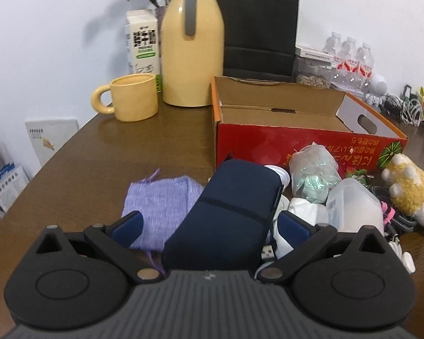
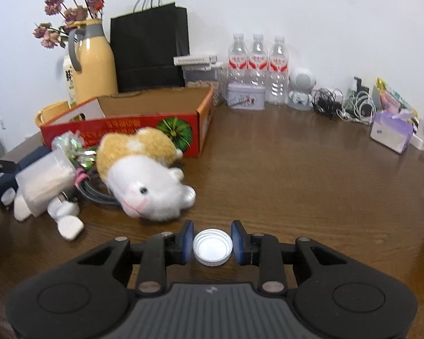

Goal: Organize objects
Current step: 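Grasp the navy zippered pouch with the left tool while the right tool grasps a white bottle cap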

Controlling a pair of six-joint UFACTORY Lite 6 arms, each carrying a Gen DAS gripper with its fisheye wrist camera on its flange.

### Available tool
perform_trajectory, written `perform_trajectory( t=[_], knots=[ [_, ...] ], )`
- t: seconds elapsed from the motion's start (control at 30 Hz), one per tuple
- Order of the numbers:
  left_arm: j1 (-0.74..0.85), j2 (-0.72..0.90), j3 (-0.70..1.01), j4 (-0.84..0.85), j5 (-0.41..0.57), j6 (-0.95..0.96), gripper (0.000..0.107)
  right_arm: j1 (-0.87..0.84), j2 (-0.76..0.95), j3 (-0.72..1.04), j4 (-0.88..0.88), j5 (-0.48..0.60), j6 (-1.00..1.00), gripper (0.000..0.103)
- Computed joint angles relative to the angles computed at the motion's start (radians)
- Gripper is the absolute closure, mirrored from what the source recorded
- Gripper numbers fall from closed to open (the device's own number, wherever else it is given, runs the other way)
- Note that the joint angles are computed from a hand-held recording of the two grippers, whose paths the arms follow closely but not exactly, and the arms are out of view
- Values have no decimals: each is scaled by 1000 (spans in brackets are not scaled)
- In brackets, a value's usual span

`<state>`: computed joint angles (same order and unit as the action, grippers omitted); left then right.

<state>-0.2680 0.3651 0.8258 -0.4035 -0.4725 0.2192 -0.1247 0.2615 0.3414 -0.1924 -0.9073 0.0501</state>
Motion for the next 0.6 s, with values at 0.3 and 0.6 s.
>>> perform_trajectory(
  t=[0.3,0.6],
  knots=[
    [40,132,155,158,87,-36,4,148,-93,14,119,61,-23,76],
    [80,187,194,389,81,-216,12,290,-76,83,245,114,-61,75]
  ],
)
